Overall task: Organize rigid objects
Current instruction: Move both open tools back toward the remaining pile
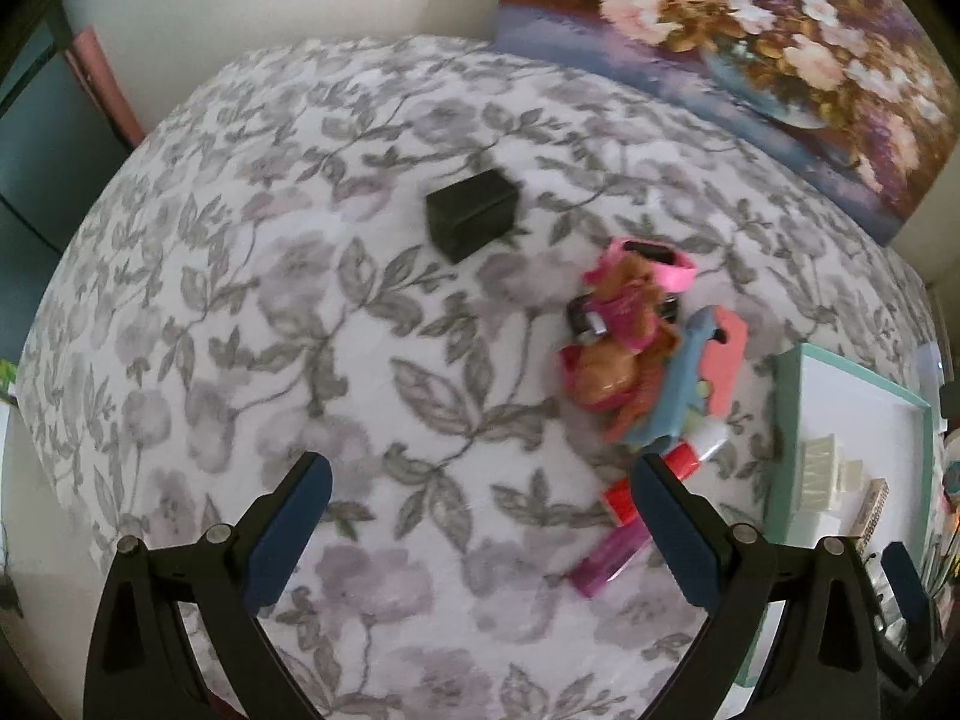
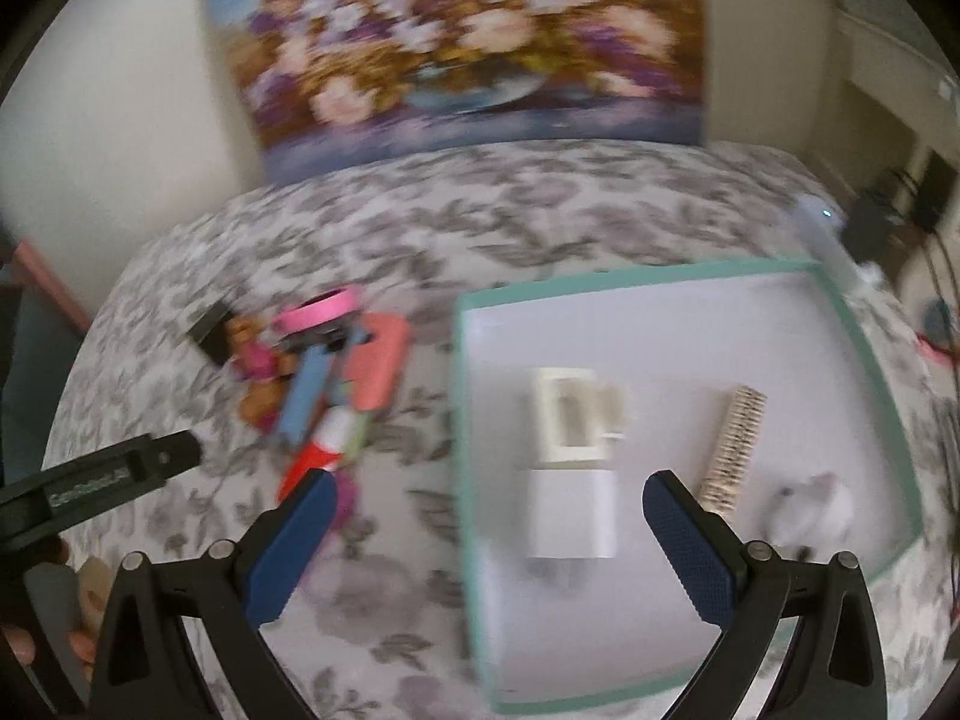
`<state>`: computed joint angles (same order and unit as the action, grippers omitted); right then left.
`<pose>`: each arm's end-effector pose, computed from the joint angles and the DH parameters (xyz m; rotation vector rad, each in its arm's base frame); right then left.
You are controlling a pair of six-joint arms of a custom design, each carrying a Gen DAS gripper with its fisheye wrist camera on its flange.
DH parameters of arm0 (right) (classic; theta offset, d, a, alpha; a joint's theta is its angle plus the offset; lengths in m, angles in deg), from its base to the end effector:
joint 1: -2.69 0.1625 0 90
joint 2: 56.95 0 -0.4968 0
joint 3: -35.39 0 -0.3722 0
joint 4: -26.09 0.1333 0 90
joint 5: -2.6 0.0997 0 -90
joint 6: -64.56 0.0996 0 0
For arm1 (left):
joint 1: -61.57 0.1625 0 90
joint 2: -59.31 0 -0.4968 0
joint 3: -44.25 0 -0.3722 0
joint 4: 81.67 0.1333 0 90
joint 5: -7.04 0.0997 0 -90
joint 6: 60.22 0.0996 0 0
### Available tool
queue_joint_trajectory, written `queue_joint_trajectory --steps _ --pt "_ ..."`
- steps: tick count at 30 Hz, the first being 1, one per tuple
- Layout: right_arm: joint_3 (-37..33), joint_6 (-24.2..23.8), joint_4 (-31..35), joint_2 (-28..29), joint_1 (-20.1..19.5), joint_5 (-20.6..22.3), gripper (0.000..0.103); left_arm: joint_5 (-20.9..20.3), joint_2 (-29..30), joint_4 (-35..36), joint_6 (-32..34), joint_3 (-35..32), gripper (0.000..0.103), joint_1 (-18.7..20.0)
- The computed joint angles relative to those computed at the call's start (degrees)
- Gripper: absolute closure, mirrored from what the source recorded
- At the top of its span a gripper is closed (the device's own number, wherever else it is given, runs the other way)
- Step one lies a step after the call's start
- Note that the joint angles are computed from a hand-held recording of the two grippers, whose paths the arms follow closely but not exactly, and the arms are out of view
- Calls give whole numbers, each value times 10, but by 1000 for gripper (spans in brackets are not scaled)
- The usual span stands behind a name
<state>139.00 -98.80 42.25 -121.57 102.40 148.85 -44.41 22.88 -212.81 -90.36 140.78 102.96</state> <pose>0.1260 -0.4370 0.2748 -0.4902 -2.1252 0.9194 -0.3617 -0.5791 0.0288 0.5260 2.3575 -0.2237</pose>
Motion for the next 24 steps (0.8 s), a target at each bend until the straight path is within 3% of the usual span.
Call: queue_joint_trajectory --steps 5,13,24 --pt "-22 -30 13 38 4 -9 0 -3 -5 30 -24 1 3 14" --pt "-21 16 35 40 -7 15 0 -64 4 67 -46 2 3 34" --pt "-1 65 28 0 -20 24 0 -59 22 73 32 21 3 1"
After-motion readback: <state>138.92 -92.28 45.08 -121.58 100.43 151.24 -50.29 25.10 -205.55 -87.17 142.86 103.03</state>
